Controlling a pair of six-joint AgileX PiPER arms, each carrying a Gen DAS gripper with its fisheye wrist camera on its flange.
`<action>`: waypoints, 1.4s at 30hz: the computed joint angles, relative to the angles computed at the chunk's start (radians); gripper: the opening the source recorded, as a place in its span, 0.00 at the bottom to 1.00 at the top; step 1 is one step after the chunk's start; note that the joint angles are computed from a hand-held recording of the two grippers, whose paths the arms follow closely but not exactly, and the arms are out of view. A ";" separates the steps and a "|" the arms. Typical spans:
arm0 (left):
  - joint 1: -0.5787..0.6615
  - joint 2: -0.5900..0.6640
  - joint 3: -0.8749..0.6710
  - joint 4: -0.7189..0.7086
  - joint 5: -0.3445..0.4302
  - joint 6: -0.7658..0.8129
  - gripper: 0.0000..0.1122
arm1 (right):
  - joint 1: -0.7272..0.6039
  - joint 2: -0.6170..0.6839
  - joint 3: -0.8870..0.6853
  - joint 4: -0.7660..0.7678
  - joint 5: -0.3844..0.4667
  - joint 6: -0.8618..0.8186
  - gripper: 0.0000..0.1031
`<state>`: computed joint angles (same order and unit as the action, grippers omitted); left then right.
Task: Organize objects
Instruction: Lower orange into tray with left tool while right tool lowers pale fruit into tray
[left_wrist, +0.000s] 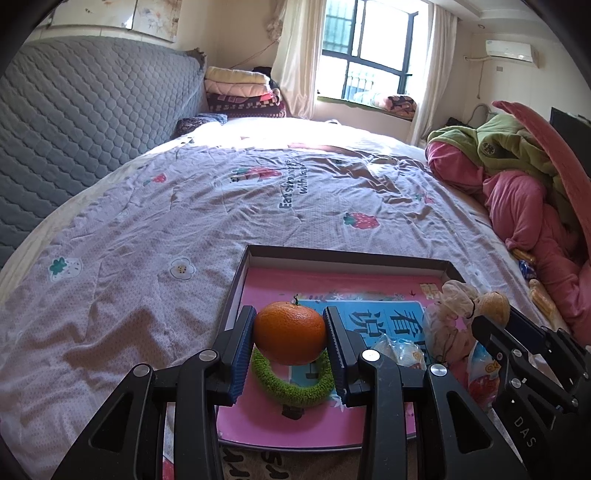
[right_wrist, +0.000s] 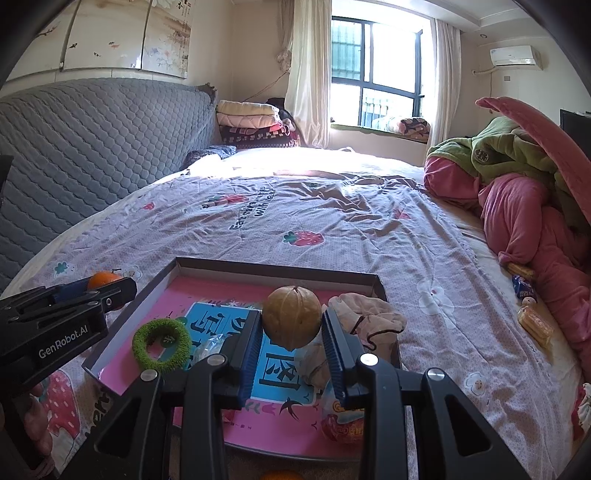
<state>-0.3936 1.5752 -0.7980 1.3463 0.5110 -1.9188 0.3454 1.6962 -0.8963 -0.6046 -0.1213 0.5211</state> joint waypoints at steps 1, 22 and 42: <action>-0.001 0.002 0.002 0.000 -0.001 -0.001 0.34 | -0.002 0.003 -0.001 -0.016 0.002 0.015 0.33; -0.024 0.045 0.016 -0.015 -0.038 0.018 0.34 | -0.014 0.034 0.002 -0.194 0.018 0.170 0.33; -0.026 0.124 -0.031 -0.123 -0.057 0.166 0.34 | 0.000 0.079 -0.021 -0.721 0.055 0.667 0.33</action>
<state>-0.4193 1.6993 -0.8292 1.2231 0.4538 -1.7532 0.3451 1.7756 -0.9176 -1.3260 -0.0661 1.1880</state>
